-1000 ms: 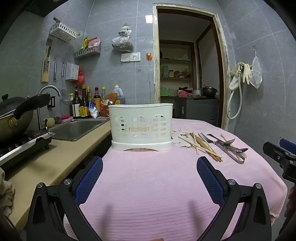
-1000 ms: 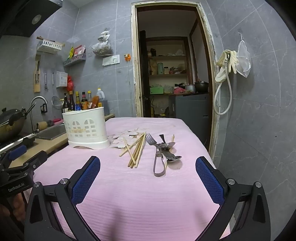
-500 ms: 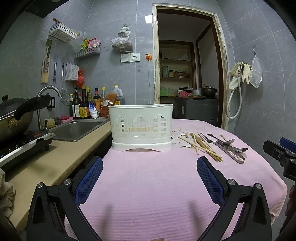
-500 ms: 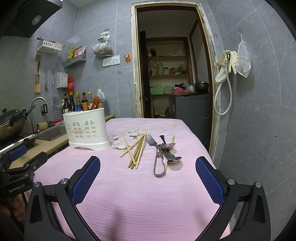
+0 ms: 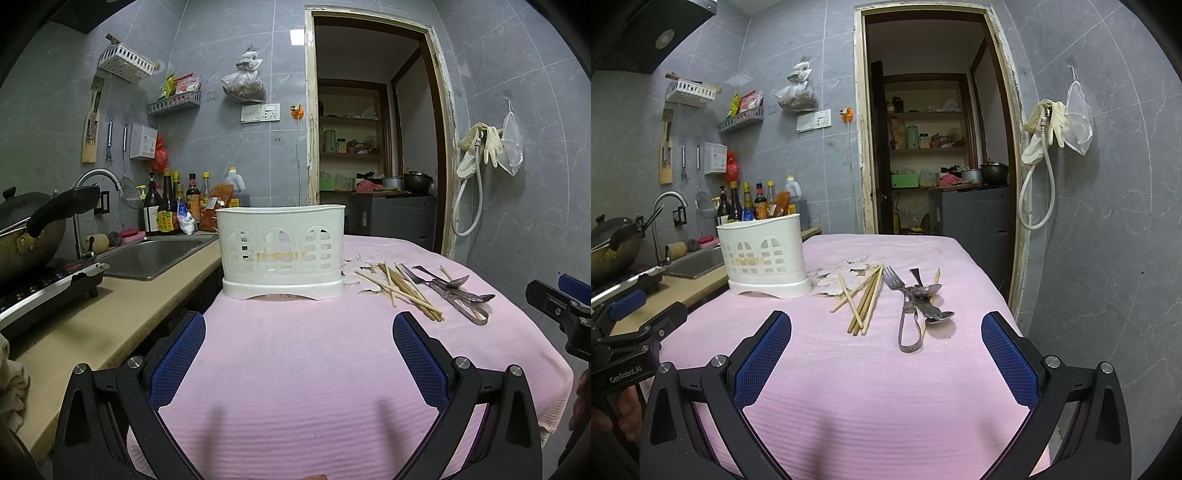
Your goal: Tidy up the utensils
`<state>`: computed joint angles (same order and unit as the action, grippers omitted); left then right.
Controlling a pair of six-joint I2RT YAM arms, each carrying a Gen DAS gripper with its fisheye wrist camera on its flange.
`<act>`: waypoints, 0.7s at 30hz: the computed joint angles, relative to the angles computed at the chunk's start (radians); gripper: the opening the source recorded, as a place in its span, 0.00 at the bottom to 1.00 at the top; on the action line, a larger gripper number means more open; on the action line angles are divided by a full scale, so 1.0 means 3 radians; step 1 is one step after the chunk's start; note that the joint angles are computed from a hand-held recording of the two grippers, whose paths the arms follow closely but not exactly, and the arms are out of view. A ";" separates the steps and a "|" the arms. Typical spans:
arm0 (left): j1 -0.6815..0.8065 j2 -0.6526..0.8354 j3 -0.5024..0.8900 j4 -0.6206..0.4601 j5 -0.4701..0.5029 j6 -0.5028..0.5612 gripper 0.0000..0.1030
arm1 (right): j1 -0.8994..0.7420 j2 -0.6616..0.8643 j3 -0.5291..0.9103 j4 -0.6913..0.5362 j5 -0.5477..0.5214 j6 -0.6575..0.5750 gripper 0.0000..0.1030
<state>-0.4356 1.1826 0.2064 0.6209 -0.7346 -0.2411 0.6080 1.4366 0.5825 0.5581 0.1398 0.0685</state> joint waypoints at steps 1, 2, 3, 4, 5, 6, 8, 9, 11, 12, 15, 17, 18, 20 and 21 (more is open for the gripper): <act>0.0003 0.0014 -0.0003 0.0014 0.0004 -0.0001 0.97 | -0.0018 0.0007 0.0001 0.0003 -0.0018 -0.0001 1.00; 0.0006 0.0016 -0.0003 0.0015 0.0006 -0.0001 0.97 | -0.0017 0.0007 0.0003 -0.0001 -0.0019 0.0000 1.00; 0.0009 0.0015 -0.0004 0.0017 0.0008 0.0000 0.97 | -0.0023 0.0012 0.0003 -0.0001 -0.0027 0.0001 1.00; 0.0003 0.0015 -0.0004 0.0015 0.0004 -0.0002 0.97 | -0.0024 0.0014 0.0004 -0.0007 -0.0028 -0.0002 1.00; 0.0010 0.0012 -0.0001 0.0009 0.0012 -0.0001 0.97 | -0.0025 0.0028 0.0016 -0.0011 -0.0030 -0.0004 1.00; 0.0009 0.0014 -0.0001 0.0009 0.0009 -0.0003 0.97 | -0.0031 0.0030 0.0015 -0.0009 -0.0039 -0.0005 1.00; 0.0009 0.0014 -0.0003 0.0013 0.0011 -0.0004 0.97 | -0.0034 0.0040 0.0019 -0.0007 -0.0045 -0.0005 1.00; 0.0008 0.0018 -0.0003 0.0018 0.0008 -0.0003 0.97 | -0.0033 0.0038 0.0022 -0.0010 -0.0043 -0.0005 1.00; 0.0010 0.0017 -0.0004 0.0019 0.0011 0.0000 0.97 | -0.0034 0.0041 0.0020 -0.0002 -0.0043 -0.0009 1.00; 0.0006 0.0018 -0.0004 0.0018 0.0007 -0.0002 0.97 | -0.0033 0.0042 0.0021 -0.0002 -0.0040 -0.0007 1.00; 0.0009 0.0013 -0.0002 0.0011 0.0011 0.0000 0.97 | -0.0026 0.0039 0.0024 -0.0009 -0.0031 -0.0004 1.00; 0.0009 0.0014 0.0000 0.0010 0.0010 -0.0002 0.97 | -0.0030 0.0039 0.0029 -0.0013 -0.0038 -0.0004 1.00; 0.0006 0.0015 0.0000 0.0009 0.0008 -0.0003 0.97 | -0.0022 0.0034 0.0031 -0.0019 -0.0027 -0.0005 1.00; 0.0010 0.0013 0.0001 0.0006 0.0012 0.0000 0.97 | -0.0022 0.0033 0.0029 -0.0017 -0.0028 -0.0006 1.00; 0.0007 0.0011 0.0002 0.0001 0.0008 -0.0002 0.97 | -0.0020 0.0031 0.0029 -0.0021 -0.0029 -0.0003 1.00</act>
